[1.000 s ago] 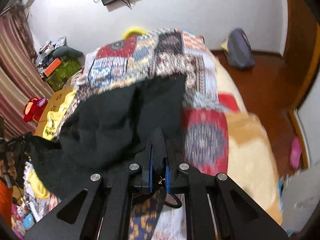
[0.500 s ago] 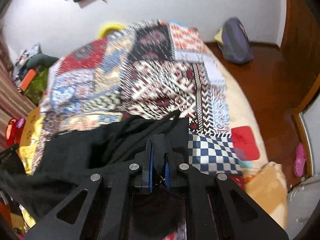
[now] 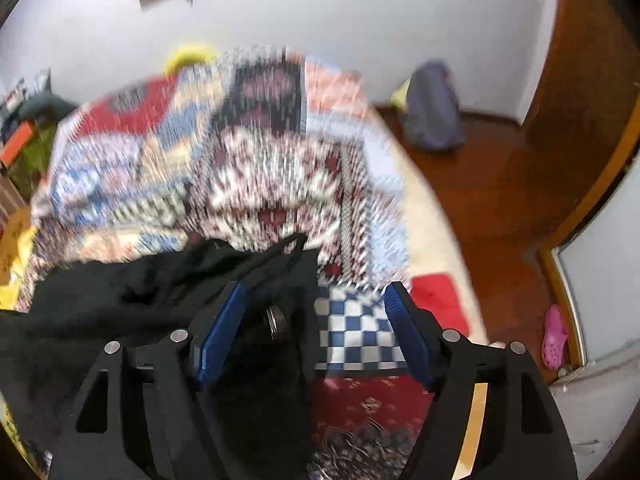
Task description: Fold large clothes
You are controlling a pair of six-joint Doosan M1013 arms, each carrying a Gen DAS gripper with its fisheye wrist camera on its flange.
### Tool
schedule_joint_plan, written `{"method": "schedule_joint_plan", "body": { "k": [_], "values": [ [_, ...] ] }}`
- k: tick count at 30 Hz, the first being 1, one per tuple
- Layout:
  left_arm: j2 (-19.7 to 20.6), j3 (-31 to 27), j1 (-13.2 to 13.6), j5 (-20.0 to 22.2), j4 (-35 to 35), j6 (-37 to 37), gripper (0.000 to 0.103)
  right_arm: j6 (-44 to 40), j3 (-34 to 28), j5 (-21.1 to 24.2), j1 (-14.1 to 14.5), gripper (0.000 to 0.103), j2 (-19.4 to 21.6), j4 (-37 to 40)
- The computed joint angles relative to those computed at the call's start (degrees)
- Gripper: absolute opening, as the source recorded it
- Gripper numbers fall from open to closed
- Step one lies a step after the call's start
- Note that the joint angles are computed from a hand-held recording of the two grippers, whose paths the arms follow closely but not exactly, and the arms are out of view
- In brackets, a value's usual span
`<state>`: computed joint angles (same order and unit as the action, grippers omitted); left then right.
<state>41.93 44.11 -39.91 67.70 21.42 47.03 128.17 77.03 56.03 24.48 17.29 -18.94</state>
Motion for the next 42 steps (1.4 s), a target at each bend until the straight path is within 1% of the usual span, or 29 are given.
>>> {"method": "schedule_joint_plan", "body": {
  "k": [1,2,3,4,7,8,9,10,12,16,18,20,23,25,28,29,31,33,36,39,42],
  "values": [
    [-1.06,1.20,-0.67,-0.60,0.99,0.48,0.020,-0.16,0.35,-0.50,0.19,0.069,-0.69,0.07],
    [-2.13,2.44,-1.43,-1.36,2.10,0.68,0.024,-0.66,0.98,-0.83,0.50,0.069,-2.02,0.76],
    [-3.06,3.44,-2.20,-1.83,3.09,1.01,0.032,-0.73,1.39,-0.99,0.88,0.069,-2.90,1.04],
    [-3.70,4.24,-2.68,-2.28,3.63,1.26,0.037,-0.94,1.73,-1.28,1.26,0.070,-3.61,1.35],
    [-5.36,5.88,-4.77,-3.64,3.81,2.59,0.045,-2.20,3.22,-2.46,3.16,0.073,-5.92,2.01],
    [-5.71,6.27,-5.29,-4.22,3.13,3.16,0.047,-2.45,3.33,-2.50,3.77,0.077,-6.17,2.01],
    [-5.94,6.58,-5.82,-4.65,2.48,3.64,0.051,-3.16,3.81,-2.98,4.62,0.078,-6.75,2.55],
    [-5.99,6.76,-6.25,-5.12,1.94,3.94,0.053,-3.42,3.92,-3.44,5.29,0.079,-6.75,3.01],
    [-5.68,6.67,-6.90,-5.56,-0.02,5.17,0.054,-4.92,4.42,-4.43,6.57,0.079,-7.05,5.25],
    [-3.92,5.50,-7.69,-5.89,-2.89,6.04,0.054,-8.11,5.37,-6.93,7.91,0.079,-6.55,9.62],
    [-2.41,3.91,-7.69,-5.71,-4.44,5.83,0.054,-10.16,5.05,-7.79,8.67,0.079,-5.39,11.00],
    [-0.77,1.96,-7.40,-5.59,-5.64,5.21,0.054,-11.63,4.13,-7.64,9.24,0.079,-3.81,11.27],
    [2.15,-2.08,-6.75,-4.59,-5.99,4.53,0.054,-13.09,2.16,-5.93,9.45,0.079,-1.17,11.59],
    [4.06,-4.84,-6.12,-3.85,-6.86,4.66,0.054,-12.91,1.86,-7.46,8.86,0.080,-0.05,12.74],
    [7.13,-9.24,-4.98,-1.88,-8.04,4.28,0.057,-11.05,0.08,-6.89,7.92,0.084,2.16,13.12],
    [8.16,-10.69,-4.54,-1.16,-8.86,4.26,0.057,-11.04,-0.89,-5.88,7.64,0.087,3.21,12.84],
    [9.48,-12.11,-3.87,-0.69,-10.49,4.34,0.059,-11.37,-1.49,-5.16,7.52,0.090,4.19,12.10],
    [9.68,-11.74,-3.65,-1.16,-10.58,4.00,0.063,-11.73,-1.69,-5.22,7.31,0.093,4.78,11.70],
    [8.44,-9.05,-3.72,-3.77,-9.99,3.20,0.065,-11.71,-0.99,-6.24,7.23,0.094,4.32,11.70],
    [7.65,-8.18,-4.11,-3.58,-8.64,2.18,0.065,-10.21,-0.77,-5.87,7.98,0.093,3.84,9.11],
    [6.75,-7.48,-4.74,-2.67,-6.03,1.25,0.065,-9.04,-1.29,-4.40,8.37,0.093,3.63,8.59]
  ]
}}
